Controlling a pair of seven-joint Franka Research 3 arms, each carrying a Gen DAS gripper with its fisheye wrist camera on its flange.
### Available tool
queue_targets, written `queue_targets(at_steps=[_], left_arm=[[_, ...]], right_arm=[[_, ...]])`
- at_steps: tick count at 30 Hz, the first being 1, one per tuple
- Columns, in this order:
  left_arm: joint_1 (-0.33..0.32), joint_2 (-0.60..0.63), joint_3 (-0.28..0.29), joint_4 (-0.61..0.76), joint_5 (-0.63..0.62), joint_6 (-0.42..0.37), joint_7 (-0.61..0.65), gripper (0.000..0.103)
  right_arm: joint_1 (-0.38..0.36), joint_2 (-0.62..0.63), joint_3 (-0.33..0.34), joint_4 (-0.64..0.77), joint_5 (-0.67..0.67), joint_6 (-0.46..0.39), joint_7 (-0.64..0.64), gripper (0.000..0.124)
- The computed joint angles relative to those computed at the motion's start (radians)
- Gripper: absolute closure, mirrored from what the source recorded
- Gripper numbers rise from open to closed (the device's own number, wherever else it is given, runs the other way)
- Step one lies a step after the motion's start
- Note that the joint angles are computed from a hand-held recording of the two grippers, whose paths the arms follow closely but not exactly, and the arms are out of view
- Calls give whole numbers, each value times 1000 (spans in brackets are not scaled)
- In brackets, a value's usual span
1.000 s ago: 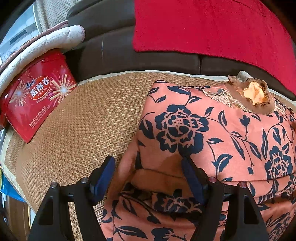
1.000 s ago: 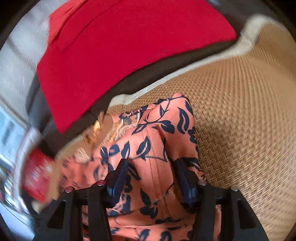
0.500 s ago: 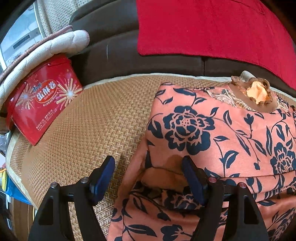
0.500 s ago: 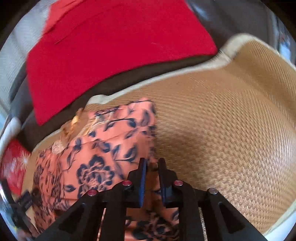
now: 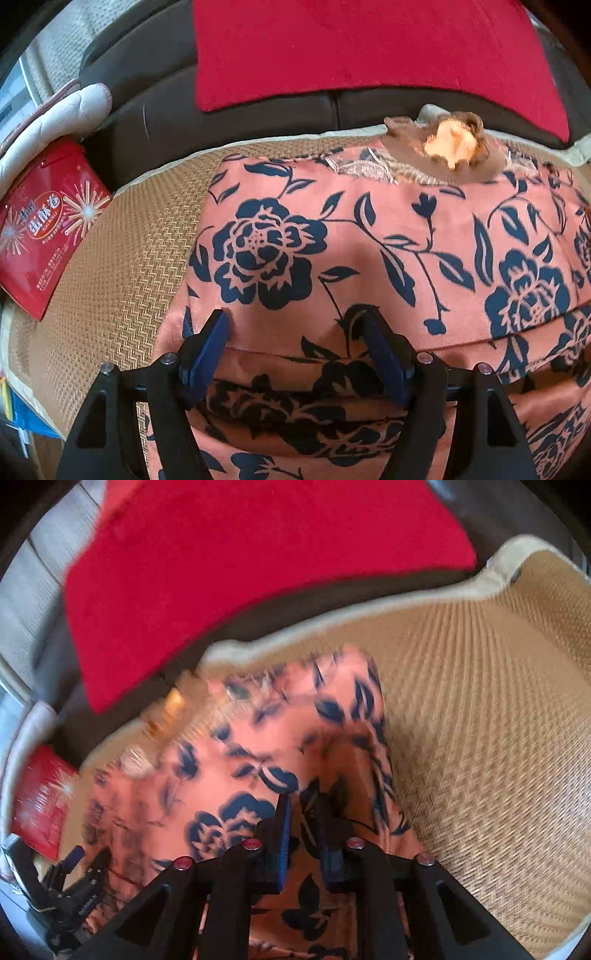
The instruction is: Fold small clothes
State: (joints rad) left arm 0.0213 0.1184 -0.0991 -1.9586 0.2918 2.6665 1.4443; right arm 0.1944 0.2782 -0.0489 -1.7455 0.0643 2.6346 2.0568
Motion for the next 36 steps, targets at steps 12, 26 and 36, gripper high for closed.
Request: queue_targets(at_steps=[12,26,36], left_arm=[[30,-67,10,-66,-76,24,89,27],[83,-93,47,-103,-2,124,-74,27],[51,32,40,26,138,15,-129,14]], right_arm=[[40,-74,24,-110,45,71,-141,47],[44,-149,7,-221,-162,205,54,58],[94,2,-17,10,-321,-87,60,60]])
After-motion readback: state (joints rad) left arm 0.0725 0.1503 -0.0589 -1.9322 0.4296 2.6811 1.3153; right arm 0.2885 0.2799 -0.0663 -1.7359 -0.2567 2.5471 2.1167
